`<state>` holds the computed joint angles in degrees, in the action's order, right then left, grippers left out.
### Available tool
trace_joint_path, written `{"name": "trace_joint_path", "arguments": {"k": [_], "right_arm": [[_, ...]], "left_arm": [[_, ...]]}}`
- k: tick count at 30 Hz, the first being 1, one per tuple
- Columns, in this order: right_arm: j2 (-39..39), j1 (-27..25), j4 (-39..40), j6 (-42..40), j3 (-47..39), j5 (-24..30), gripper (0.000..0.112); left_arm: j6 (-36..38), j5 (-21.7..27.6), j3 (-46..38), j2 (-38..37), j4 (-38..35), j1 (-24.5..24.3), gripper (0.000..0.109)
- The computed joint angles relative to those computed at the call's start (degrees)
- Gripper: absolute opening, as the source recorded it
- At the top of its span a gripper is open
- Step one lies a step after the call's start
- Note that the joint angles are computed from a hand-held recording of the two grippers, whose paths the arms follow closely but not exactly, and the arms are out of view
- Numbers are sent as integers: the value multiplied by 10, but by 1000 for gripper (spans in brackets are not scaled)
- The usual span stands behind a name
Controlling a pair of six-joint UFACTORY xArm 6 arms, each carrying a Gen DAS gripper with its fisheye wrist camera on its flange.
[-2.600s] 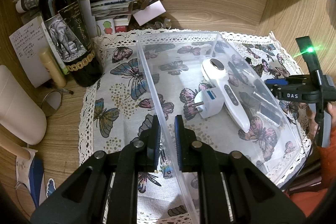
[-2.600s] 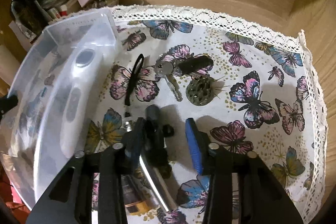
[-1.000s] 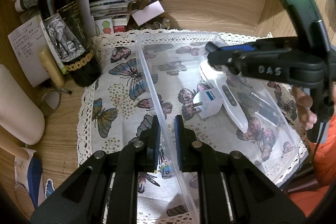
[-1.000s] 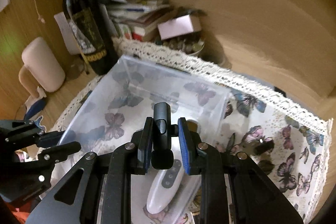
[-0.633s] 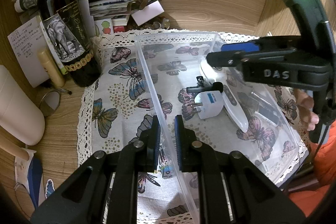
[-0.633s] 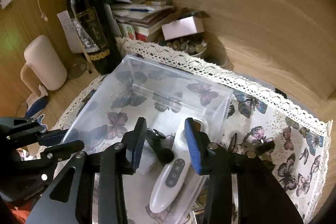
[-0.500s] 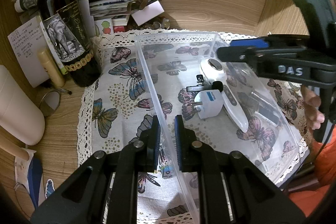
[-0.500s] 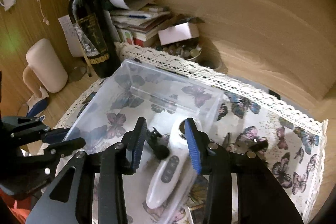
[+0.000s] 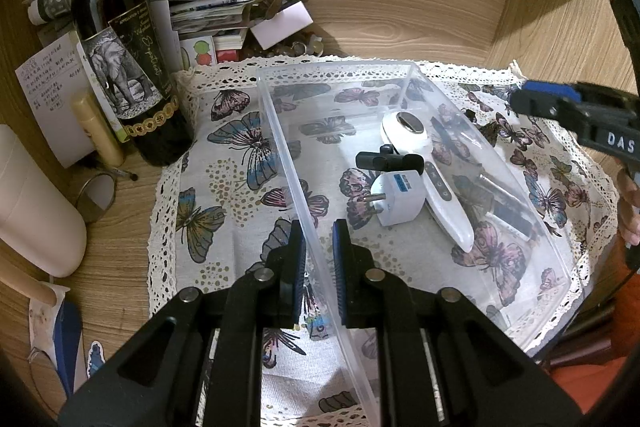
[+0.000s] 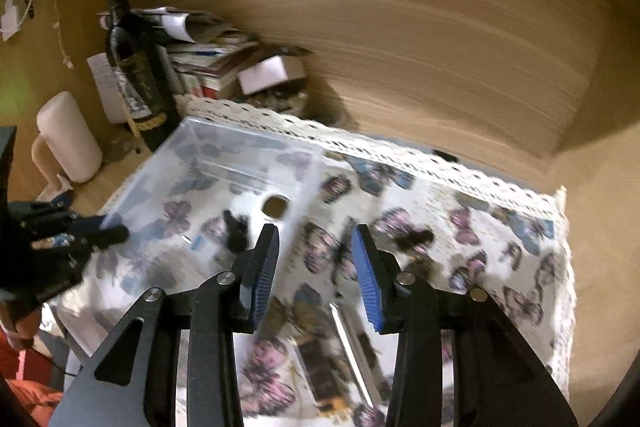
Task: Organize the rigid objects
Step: 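Place the black item into the box on the adaptor and release, then grasp the silver metal cylinder with the right gripper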
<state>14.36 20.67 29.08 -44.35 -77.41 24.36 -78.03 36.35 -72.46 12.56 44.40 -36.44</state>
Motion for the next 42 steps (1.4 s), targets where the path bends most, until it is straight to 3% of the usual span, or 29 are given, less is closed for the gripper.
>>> {"name": "trace_joint_path", "arguments": {"k": [10, 19, 21, 24, 27, 42], "right_arm": [[-4, -28, -38, 42, 38, 7, 35], [34, -46, -57, 81, 24, 56, 35], [40, -47, -64, 82, 24, 58, 33], [52, -48, -67, 83, 16, 69, 22], [53, -47, -73, 89, 21, 55, 14], [10, -39, 6, 31, 34, 10, 14]], "left_arm": [[2, 5, -2, 1, 0, -1, 13], [2, 5, -2, 1, 1, -2, 13], [2, 5, -2, 1, 2, -2, 13], [2, 4, -2, 1, 3, -1, 13], [3, 4, -1, 1, 3, -1, 13], [2, 5, -3, 2, 3, -2, 13]]}}
